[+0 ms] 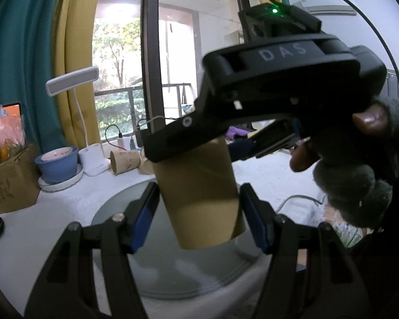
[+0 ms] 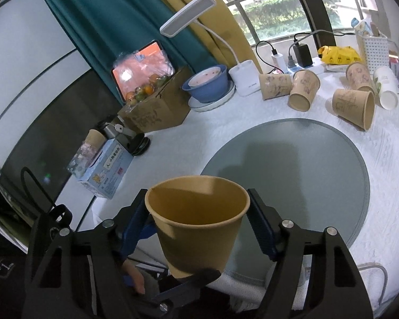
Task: Flip cup upright
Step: 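Rotate the right tool to turn the held tan cup opening up, then lower the upright tan cup onto the grey turntable with the right gripper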
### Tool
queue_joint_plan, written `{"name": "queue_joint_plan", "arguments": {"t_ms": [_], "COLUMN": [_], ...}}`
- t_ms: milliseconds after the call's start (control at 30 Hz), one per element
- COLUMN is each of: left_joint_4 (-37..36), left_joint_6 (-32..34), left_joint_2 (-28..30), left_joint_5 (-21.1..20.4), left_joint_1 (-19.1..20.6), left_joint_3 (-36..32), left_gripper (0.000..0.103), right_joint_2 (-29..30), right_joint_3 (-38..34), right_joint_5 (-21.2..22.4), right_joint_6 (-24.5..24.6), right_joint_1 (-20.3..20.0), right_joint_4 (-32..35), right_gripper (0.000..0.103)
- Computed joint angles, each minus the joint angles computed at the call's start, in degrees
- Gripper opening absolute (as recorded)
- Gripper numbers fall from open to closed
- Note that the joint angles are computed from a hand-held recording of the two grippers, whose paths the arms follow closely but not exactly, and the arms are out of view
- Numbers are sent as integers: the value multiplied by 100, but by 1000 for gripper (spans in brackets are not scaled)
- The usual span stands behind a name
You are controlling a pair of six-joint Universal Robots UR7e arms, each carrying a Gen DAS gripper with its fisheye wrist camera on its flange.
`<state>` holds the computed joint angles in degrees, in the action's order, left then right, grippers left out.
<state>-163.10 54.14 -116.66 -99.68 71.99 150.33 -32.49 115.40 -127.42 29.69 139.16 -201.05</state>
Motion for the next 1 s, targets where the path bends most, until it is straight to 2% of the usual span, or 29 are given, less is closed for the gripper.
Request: {"name": "queue_joint_plan", "arguments": {"t_ms": [333,433,633,833,1000], "left_joint_4": [15,143,173,399,247], "left_joint_6": [-104,-202,-277,-333,-731], "left_joint_2": [-11,47,153,230,508], "left_joint_5": [87,138,181,429,781], "left_joint_1": [-47,-27,71,236,446], "left_joint_3": [-7,-76,-159,-288,-525], "left_gripper": [66,72,77,77,77], "right_joint_2": [6,21,47,167,346], "right_joint_3": [19,-10,-69,-287,-504], "right_joint_5": [38,-39,-14,-621,-1049], "right_joint_6": [-60,-103,-188,-535,-997], "right_joint_1": [-19,-21,-113,-103,-145], "right_joint_4": [-62,-43,-22,-25,-69], "right_gripper": [73,71,71,71,71]}}
